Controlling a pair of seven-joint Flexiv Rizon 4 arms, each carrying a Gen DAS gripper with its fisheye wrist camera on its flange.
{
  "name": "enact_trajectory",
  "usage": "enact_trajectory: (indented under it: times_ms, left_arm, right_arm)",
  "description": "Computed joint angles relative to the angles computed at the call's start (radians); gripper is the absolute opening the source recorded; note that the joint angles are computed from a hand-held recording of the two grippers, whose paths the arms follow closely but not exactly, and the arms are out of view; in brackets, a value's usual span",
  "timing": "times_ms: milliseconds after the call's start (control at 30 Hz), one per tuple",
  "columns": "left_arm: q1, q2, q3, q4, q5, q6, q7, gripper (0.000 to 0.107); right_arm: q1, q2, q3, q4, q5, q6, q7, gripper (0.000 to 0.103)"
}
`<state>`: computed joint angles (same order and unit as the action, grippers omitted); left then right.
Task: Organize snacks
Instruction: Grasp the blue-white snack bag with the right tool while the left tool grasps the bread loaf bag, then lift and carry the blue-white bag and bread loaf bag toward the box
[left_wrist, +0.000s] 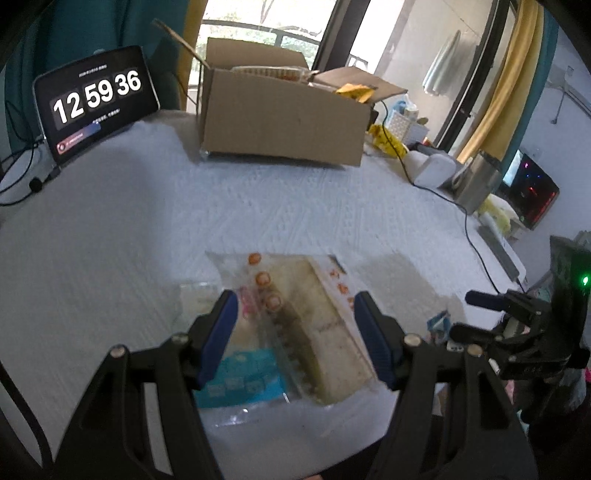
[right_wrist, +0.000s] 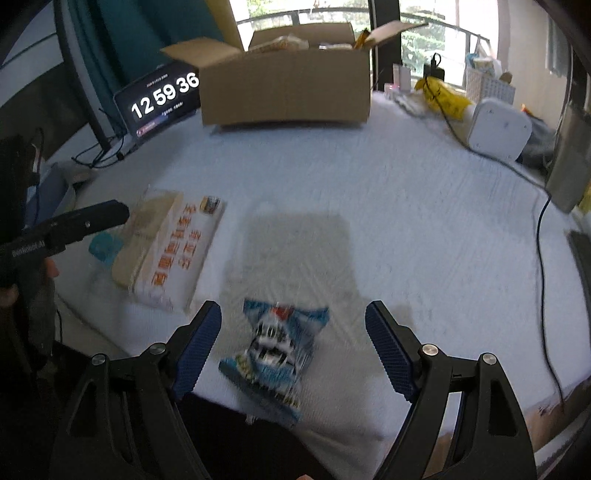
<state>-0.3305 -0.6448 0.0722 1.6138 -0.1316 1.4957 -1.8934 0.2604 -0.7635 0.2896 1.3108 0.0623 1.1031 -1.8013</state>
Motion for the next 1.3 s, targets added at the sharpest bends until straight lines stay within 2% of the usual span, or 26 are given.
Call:
enact_trajectory:
  times_ms: [100,200,267,433,567,667,800,1000,1133,1233,1300]
  left_arm:
    - [-0.002,-0.003,-0.004,-0.004,0.003,-0.010,0.007,0.067]
    - [0.004,-0.010,-0.016,-0.021,0.007,-0.031,0.024,0.067]
    - [0.006,-0.020,-0.024,-0.040,0.006,-0.064,0.036,0.067]
    - [-0.005,-0.052,-0.021,-0.110,0.025,-0.148,0.050,0.067]
    - [-0.025,-0.100,0.000,-0.220,0.054,-0.277,0.036,0.068]
    - [-0.024,-0.129,-0.012,-0.278,0.067,-0.321,0.022,0.080]
    - [-0.044,-0.176,0.008,-0.387,0.100,-0.424,-0.013,0.090]
    - [-0.068,-0.242,0.032,-0.535,0.172,-0.572,-0.077,0.094]
    - [-0.067,-0.255,0.027,-0.564,0.213,-0.598,-0.093,0.094]
    - [-0.053,-0.249,0.007,-0.550,0.216,-0.580,-0.088,0.092]
    - [-0.050,-0.239,0.003,-0.530,0.221,-0.558,-0.088,0.085]
  right_arm:
    - [0.003,-0.005,-0.002,0.003,0.001,-0.015,0.006,0.076]
    - [0.013,-0.014,-0.011,0.001,-0.012,-0.027,0.006,0.054]
    - [0.012,-0.019,-0.007,-0.001,-0.014,-0.026,-0.004,0.050]
    - [0.002,-0.034,0.004,-0.025,-0.005,-0.023,-0.028,0.047]
    - [-0.010,-0.054,0.012,-0.065,0.009,-0.027,-0.041,0.046]
    - [-0.021,-0.068,0.020,-0.095,0.025,-0.034,-0.054,0.046]
    - [-0.036,-0.091,0.033,-0.142,0.052,-0.054,-0.076,0.046]
    - [-0.049,-0.124,0.040,-0.214,0.092,-0.086,-0.112,0.046]
    - [-0.049,-0.137,0.038,-0.249,0.110,-0.096,-0.130,0.045]
    - [-0.048,-0.145,0.037,-0.271,0.121,-0.101,-0.146,0.045]
    - [-0.044,-0.146,0.033,-0.278,0.126,-0.098,-0.150,0.045]
